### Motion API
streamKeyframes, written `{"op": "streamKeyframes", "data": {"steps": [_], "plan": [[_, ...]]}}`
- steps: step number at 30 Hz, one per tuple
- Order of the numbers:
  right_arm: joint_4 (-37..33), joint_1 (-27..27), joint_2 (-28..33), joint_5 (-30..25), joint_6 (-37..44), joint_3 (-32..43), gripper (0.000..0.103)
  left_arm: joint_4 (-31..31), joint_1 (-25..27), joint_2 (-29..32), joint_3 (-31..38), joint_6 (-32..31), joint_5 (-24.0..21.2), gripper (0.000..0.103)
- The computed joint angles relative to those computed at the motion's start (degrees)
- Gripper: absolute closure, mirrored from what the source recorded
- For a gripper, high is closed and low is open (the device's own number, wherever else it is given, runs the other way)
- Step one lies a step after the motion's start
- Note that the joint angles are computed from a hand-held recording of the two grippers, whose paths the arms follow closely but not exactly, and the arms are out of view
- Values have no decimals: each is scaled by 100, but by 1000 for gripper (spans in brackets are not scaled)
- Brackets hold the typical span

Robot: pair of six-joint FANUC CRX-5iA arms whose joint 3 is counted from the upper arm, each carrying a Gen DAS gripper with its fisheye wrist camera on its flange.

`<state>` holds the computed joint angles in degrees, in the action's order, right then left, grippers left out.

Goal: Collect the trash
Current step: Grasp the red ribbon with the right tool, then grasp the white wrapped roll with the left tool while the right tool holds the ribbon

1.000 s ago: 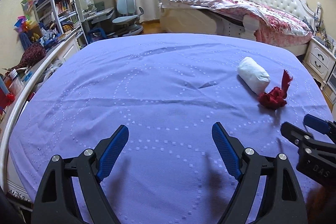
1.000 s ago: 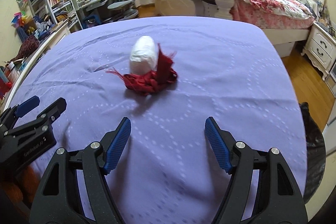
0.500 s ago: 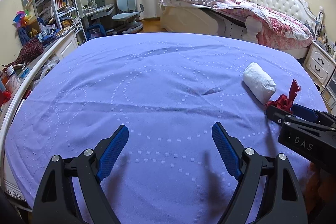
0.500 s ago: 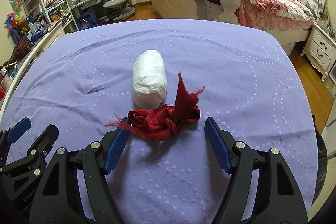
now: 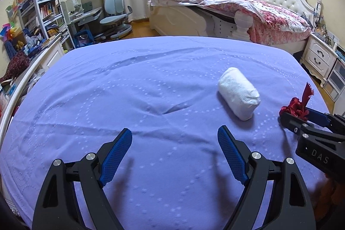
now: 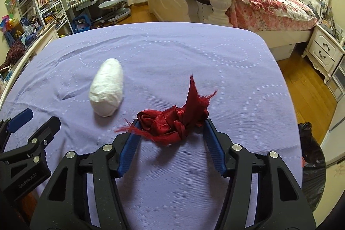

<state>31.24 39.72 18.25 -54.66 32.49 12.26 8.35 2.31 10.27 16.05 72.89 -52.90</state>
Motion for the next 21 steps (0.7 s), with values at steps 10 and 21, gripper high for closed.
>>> {"op": "streamKeyframes", "data": {"steps": [10,21], "plan": [[-61,-222,-250,143,99,-310,45,92,-335,196,211,-78,-25,22],[-241,-327,-303,322,292,-344,45,-88,-543,673,886,189,-349,22]]}}
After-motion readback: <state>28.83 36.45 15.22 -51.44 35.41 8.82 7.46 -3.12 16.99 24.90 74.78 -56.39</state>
